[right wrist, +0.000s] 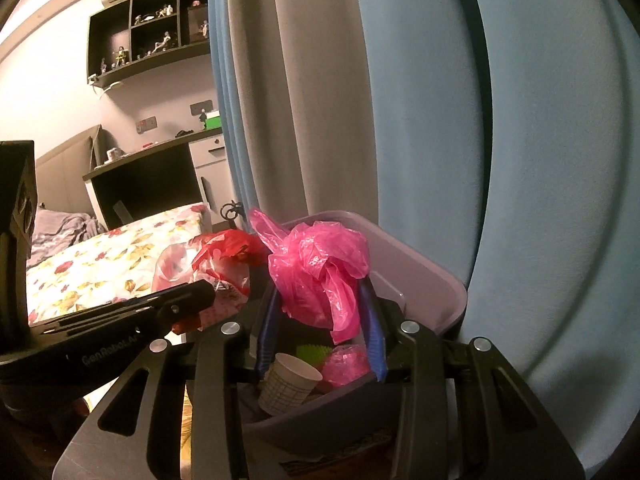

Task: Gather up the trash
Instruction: 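Open both tools to drop the red bag and pink bag into the bin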

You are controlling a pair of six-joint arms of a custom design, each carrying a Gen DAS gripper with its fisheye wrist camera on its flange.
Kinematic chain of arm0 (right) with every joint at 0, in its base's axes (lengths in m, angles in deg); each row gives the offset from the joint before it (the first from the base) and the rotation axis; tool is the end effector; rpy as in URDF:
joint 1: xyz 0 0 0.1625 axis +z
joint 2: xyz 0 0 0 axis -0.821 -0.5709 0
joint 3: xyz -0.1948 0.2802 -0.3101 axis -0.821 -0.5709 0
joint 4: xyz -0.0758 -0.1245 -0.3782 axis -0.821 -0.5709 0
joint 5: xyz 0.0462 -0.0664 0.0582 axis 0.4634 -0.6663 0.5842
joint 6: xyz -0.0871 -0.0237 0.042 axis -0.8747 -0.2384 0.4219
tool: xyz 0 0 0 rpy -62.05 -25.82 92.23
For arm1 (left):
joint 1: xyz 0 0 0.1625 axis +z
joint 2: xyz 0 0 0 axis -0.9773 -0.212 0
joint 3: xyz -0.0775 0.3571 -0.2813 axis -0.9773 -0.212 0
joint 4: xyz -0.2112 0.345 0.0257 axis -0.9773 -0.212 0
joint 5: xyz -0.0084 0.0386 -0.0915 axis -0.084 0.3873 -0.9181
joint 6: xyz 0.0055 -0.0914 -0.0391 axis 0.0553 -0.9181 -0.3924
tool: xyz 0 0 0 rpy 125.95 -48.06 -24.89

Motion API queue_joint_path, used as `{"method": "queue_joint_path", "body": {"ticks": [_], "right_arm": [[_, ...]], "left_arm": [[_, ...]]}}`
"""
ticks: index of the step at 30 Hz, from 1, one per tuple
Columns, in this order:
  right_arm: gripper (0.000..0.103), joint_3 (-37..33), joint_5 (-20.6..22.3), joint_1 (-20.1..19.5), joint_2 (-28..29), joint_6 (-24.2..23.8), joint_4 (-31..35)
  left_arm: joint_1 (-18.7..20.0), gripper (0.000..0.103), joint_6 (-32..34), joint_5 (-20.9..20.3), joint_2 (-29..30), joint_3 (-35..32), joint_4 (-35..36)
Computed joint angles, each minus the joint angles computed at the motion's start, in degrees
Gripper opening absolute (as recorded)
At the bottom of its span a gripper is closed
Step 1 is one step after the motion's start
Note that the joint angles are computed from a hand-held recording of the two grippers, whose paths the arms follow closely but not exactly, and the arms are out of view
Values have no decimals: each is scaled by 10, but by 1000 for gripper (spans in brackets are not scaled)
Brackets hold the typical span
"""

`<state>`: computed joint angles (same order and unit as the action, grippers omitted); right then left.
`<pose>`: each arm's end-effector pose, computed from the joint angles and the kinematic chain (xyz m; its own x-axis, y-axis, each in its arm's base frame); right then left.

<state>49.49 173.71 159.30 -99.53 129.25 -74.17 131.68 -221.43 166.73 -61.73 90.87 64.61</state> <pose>0.1892 -0.5293 0.1611 -0.6794 0.5257 0.5120 -0.3932 0.3283 -0.8588 -0.3009 -0.6546 0.0607 -0.6378 0.7502 -0.1743 0.7602 0.5769 -0.2990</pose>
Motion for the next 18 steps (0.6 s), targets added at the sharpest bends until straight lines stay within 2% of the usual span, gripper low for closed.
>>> {"method": "queue_joint_path", "body": {"ticks": [13, 15, 17, 18], "right_arm": [[40, -3, -2, -2, -1, 18, 17], [40, -3, -5, -3, -2, 21, 21], [42, -3, -7, -4, -4, 23, 21], [43, -3, -7, -5, -6, 26, 26]], "left_arm": [[16, 19, -17, 30, 27, -50, 52], [20, 30, -20, 41, 32, -61, 63], [25, 51, -25, 43, 32, -65, 63], [27, 53, -26, 45, 29, -62, 60]]}}
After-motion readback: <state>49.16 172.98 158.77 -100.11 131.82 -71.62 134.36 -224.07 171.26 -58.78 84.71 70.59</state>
